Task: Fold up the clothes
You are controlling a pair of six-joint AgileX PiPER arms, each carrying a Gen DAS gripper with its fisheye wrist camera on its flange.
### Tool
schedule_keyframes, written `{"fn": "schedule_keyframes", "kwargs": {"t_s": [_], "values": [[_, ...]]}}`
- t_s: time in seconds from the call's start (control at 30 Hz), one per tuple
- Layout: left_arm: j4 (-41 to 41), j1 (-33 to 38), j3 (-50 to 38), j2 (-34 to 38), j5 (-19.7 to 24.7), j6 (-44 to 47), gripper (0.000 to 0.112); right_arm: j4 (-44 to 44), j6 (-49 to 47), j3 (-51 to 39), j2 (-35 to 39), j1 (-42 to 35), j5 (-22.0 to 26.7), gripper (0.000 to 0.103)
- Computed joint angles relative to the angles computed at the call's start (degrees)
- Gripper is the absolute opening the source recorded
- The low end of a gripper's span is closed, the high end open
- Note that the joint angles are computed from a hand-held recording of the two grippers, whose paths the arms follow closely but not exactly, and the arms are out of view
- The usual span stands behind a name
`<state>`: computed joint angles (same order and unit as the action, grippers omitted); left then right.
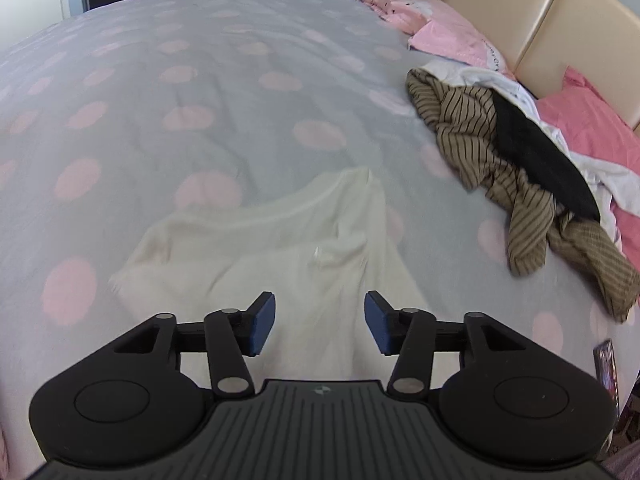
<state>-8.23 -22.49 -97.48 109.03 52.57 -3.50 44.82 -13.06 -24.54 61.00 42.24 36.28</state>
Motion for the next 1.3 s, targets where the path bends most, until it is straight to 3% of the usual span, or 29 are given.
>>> {"fn": "schedule_keyframes", "kwargs": {"t_s": [0.07, 0.2, 0.23, 0.3, 0.4, 0.63, 0.7, 0.77, 0.97, 1.13, 1.3], "values": [[-0.6, -0.1, 5.0, -2.6, -0.6, -0.1, 0.048, -5.7, 5.5, -0.8, -1.8, 2.6, -1.0, 0.027], [-0.8, -0.8, 12.8, -4.8, -3.5, -2.1, 0.045, -7.7, 7.5, -1.5, -0.7, 6.0, -2.0, 0.027], [-1.2, -0.9, 13.9, -4.7, -4.1, -2.8, 0.041, -8.2, 8.2, -1.8, -0.1, 6.9, -2.4, 0.024], [-4.7, -0.3, 15.1, -4.4, -5.4, -1.5, 0.007, -10.6, 11.0, -2.0, 0.5, 8.6, -3.2, 0.012], [-8.4, -0.8, 14.6, -3.5, -6.2, 0.8, 0.004, -11.5, 12.0, -1.8, 0.2, 8.4, -2.8, 0.006], [-11.9, -2.4, 9.8, 1.6, -5.7, 0.0, 0.007, -10.0, 9.2, -1.9, 0.5, 5.4, 0.5, 0.005], [-11.8, -2.6, 11.6, 0.3, -8.2, -1.2, 0.029, -9.2, 8.4, -1.5, 0.2, 4.1, 1.9, 0.006], [-12.6, -2.5, 14.3, -2.8, -10.1, 0.1, 0.039, -8.9, 8.5, -1.2, 0.1, 3.6, 2.5, 0.006], [-9.0, -2.5, 24.6, -16.4, -9.5, 1.4, 0.042, -8.0, 8.8, 0.6, -3.4, 2.6, 3.4, 0.006], [-9.4, -2.4, 38.3, -30.6, -8.0, 1.0, 0.042, -5.3, 7.3, 2.4, -5.2, 2.2, 3.5, 0.015], [-11.4, -3.7, 51.1, -45.6, -2.3, 4.3, 0.042, 0.3, 4.6, 3.6, -1.0, 4.8, -0.1, 0.016]]}}
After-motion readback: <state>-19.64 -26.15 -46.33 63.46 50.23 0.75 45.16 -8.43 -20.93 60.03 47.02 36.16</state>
